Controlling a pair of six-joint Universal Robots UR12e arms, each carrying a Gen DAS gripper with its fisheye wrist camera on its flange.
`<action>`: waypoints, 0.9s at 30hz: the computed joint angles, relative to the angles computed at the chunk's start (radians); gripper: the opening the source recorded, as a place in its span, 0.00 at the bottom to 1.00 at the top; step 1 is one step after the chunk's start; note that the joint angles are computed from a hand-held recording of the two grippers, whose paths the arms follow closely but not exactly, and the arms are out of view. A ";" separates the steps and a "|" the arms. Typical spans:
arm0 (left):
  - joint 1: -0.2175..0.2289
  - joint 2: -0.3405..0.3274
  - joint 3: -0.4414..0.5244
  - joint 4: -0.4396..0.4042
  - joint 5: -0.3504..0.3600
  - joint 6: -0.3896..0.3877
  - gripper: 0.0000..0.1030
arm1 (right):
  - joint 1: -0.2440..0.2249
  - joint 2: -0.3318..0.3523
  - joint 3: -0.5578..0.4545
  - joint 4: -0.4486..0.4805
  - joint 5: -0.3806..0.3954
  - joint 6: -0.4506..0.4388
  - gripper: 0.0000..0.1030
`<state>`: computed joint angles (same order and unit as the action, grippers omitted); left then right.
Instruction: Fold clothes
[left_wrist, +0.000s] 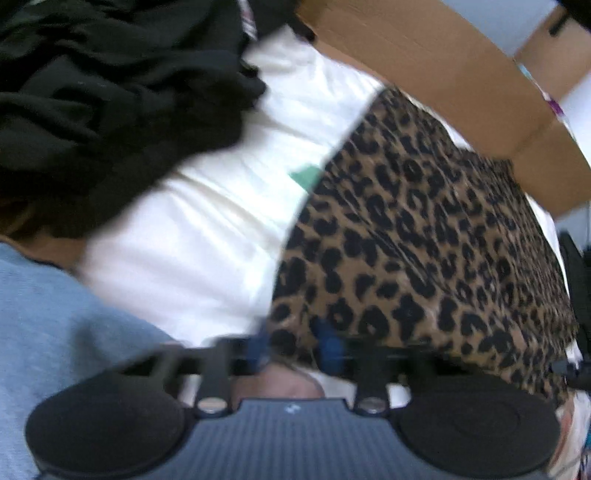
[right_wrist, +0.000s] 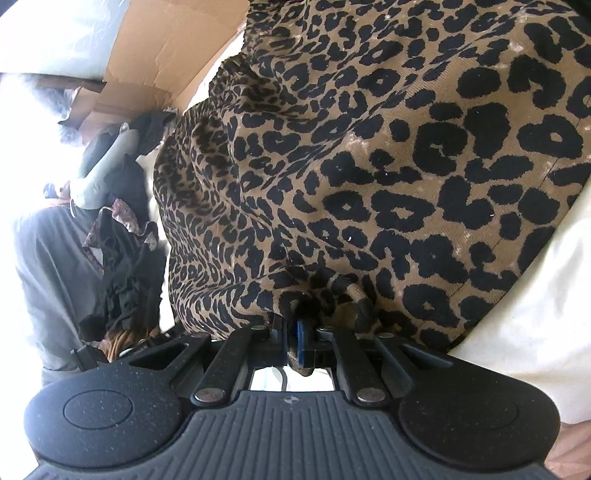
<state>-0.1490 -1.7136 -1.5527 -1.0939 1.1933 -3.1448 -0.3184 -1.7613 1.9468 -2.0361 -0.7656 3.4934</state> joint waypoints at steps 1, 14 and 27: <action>-0.004 0.000 0.007 -0.003 0.008 0.009 0.06 | 0.000 0.001 -0.001 0.001 0.001 0.001 0.02; 0.014 -0.010 0.174 -0.071 -0.025 0.014 0.06 | -0.006 0.007 -0.069 0.244 0.072 -0.183 0.02; -0.008 -0.033 0.200 -0.162 0.064 0.038 0.06 | 0.026 0.049 -0.099 0.430 0.066 -0.274 0.02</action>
<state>-0.1566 -1.7461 -1.3529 -1.2556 1.2576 -3.1072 -0.2924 -1.7119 1.8477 -1.6062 -0.6996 3.2191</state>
